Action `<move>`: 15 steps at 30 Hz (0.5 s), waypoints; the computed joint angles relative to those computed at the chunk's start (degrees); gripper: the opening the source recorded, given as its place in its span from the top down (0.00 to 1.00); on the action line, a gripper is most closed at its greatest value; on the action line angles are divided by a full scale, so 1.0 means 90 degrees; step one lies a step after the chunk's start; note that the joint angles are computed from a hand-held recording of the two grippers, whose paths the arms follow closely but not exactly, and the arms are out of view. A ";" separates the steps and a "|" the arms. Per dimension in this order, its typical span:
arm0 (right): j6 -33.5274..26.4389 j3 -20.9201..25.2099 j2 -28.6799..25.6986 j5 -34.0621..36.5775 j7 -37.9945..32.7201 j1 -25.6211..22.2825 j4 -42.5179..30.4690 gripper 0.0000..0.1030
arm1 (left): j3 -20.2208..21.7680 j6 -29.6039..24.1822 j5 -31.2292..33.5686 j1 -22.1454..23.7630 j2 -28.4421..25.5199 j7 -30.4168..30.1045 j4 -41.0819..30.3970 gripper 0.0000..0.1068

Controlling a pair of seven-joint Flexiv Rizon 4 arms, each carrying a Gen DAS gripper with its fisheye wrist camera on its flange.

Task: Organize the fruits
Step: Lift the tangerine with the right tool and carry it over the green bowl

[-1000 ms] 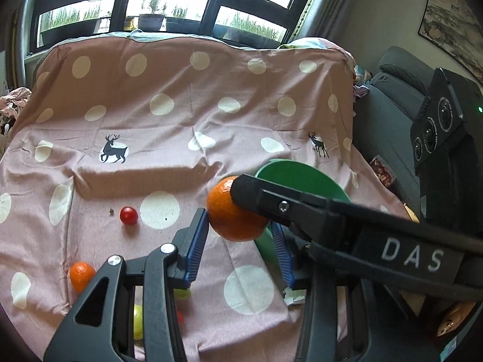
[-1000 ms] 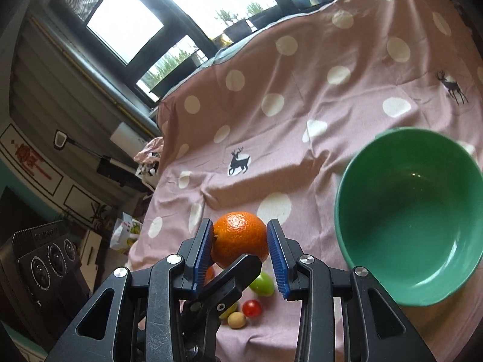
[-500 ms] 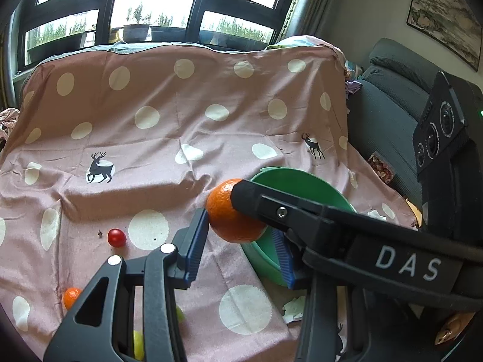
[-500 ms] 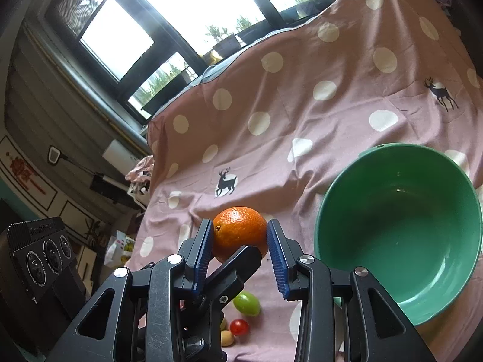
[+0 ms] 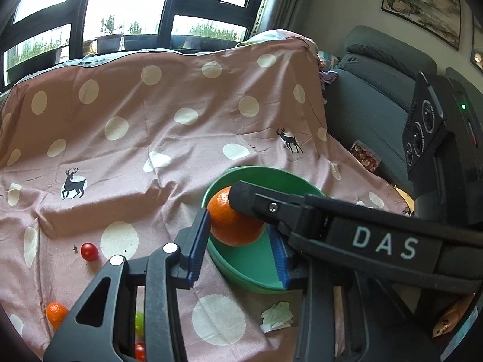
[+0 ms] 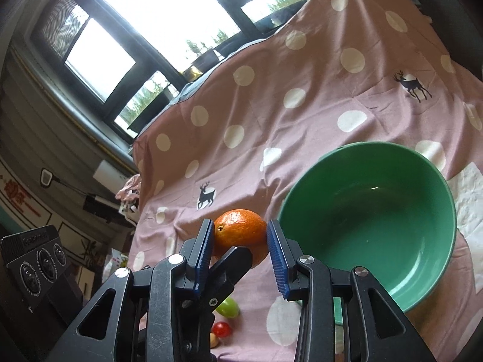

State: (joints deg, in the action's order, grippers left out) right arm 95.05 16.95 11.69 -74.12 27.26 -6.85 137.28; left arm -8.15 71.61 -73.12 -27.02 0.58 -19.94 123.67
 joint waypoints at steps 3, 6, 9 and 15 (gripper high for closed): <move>-0.0061 -0.0038 0.0095 0.0171 0.0010 -0.0021 0.0154 0.62 | -0.0103 0.0165 -0.0035 -0.0101 -0.0097 0.0197 -0.0029 0.65; 0.0000 0.0001 0.0149 0.0204 0.0074 -0.0205 0.0265 0.62 | -0.0139 0.0149 0.0091 -0.0122 -0.0185 0.0169 -0.0075 0.65; 0.0259 0.0221 0.0186 -0.0144 0.0438 -0.0784 0.0299 0.62 | -0.0177 0.0028 0.0138 -0.0122 -0.0269 0.0160 -0.0150 0.65; 0.0052 0.0345 0.0405 0.0829 -0.0109 -0.0768 0.0612 0.62 | -0.0267 -0.0061 0.0290 -0.0140 -0.0435 0.0113 -0.0253 0.65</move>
